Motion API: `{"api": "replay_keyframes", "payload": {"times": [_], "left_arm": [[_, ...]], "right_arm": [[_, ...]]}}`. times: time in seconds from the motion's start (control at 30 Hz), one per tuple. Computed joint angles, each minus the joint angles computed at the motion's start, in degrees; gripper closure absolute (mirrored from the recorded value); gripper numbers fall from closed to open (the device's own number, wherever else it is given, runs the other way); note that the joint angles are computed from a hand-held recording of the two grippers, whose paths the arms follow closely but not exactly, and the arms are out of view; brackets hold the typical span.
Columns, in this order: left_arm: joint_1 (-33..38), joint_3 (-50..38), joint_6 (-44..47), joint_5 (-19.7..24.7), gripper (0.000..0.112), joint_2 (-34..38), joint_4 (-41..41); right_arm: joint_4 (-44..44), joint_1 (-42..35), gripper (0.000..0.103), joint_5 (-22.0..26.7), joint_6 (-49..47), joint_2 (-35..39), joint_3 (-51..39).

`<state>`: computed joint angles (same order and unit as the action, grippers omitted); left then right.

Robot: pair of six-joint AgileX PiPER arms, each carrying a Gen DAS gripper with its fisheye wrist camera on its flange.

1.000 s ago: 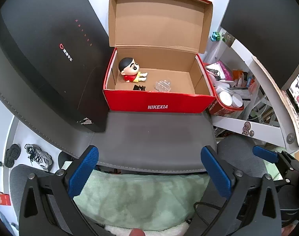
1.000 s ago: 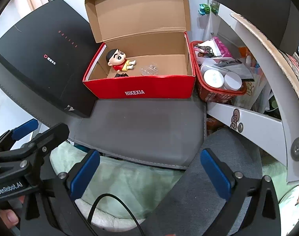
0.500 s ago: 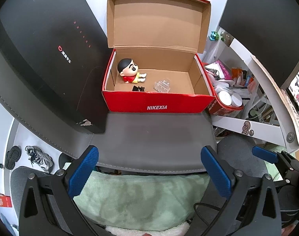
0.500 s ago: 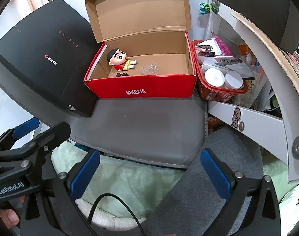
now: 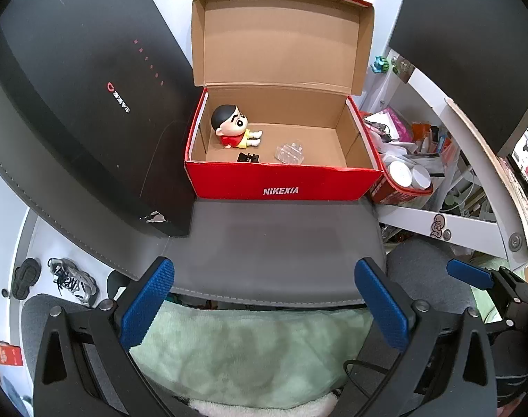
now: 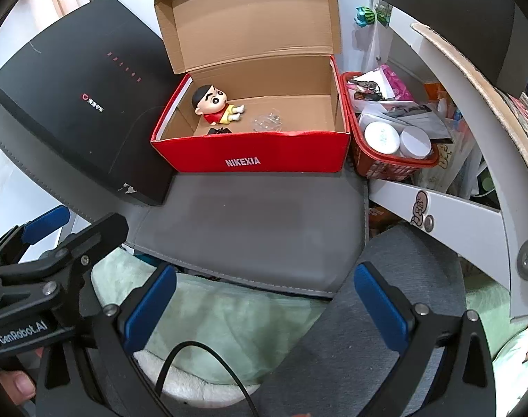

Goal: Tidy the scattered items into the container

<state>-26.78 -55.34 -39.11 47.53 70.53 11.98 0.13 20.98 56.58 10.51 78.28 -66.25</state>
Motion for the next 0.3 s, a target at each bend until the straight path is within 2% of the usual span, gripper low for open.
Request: {"api": "replay_keyframes", "payload": {"times": [0.3], "left_arm": [[0.2,0.4,0.5,-0.3,0.009,-0.3,-0.6]], "right_arm": [[-0.1,0.2,0.000,0.0,0.1,-0.1,0.0]]}}
